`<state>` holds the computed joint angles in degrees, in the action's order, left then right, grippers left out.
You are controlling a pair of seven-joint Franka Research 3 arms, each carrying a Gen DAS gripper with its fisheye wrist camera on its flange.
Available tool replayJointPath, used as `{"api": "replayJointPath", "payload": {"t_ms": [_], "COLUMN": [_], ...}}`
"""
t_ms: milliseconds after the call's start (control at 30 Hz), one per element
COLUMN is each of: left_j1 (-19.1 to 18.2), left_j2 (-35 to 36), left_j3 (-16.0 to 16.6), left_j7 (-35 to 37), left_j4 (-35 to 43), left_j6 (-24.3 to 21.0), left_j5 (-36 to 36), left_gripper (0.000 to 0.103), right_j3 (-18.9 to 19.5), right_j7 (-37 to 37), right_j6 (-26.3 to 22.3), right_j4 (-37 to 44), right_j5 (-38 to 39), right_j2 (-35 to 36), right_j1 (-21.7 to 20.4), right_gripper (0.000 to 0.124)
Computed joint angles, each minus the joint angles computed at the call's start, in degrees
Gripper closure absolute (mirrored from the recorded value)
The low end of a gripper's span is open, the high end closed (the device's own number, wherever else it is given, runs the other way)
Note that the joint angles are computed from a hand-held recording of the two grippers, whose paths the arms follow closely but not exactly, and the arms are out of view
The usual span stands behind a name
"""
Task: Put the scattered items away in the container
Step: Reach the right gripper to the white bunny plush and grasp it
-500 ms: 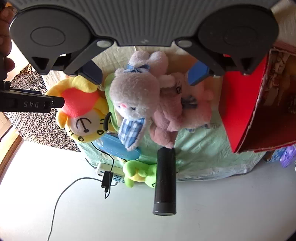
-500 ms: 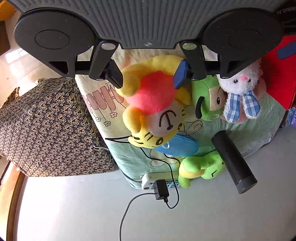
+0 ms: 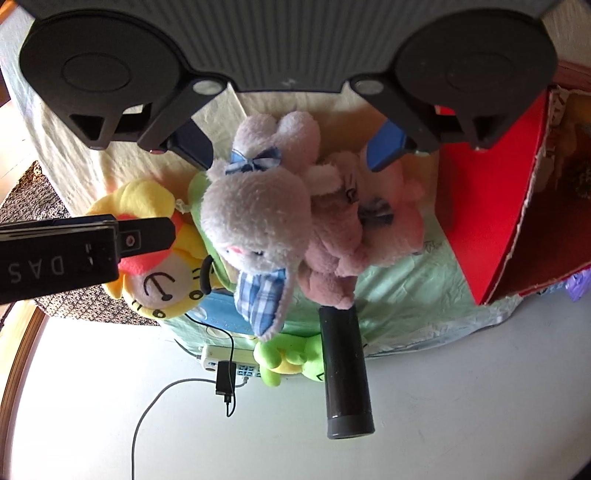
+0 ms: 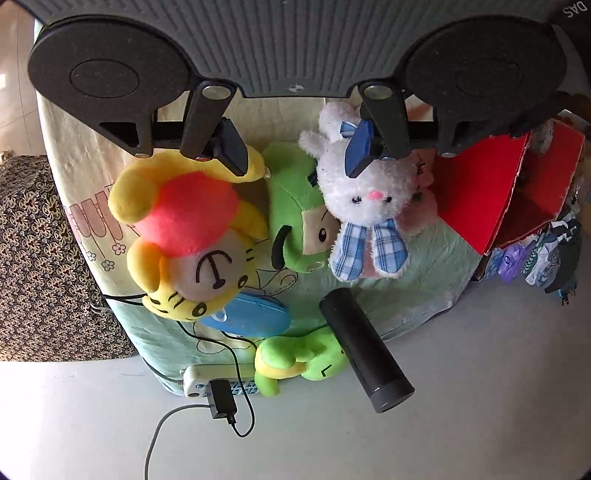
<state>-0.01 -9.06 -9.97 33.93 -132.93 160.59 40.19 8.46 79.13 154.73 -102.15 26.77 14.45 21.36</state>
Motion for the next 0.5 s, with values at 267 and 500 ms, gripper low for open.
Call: {"api": "replayJointPath", "payload": {"t_ms": [267,500], "left_j1": [0.75,-0.54], "left_j2": [3.85,6.56], "left_j3": [0.79,1.21], "left_j7": [-0.22,-0.54], "left_j4": [1.73,4.19], "left_j6": [4.5,1.55], "left_j5": [3.73,7.2], "left_gripper": [0.021,0.029], "right_j3": [1.89,3.03], "right_j7": [-4.59,-7.85], "right_j6": [-5.89,-7.78], "right_j4": [6.31,10.45], "right_j5": [3.78,6.83], "right_j2": [5.1,8.48], "right_j1": [-0.72,-0.95], "right_gripper": [0.058,0.049]}}
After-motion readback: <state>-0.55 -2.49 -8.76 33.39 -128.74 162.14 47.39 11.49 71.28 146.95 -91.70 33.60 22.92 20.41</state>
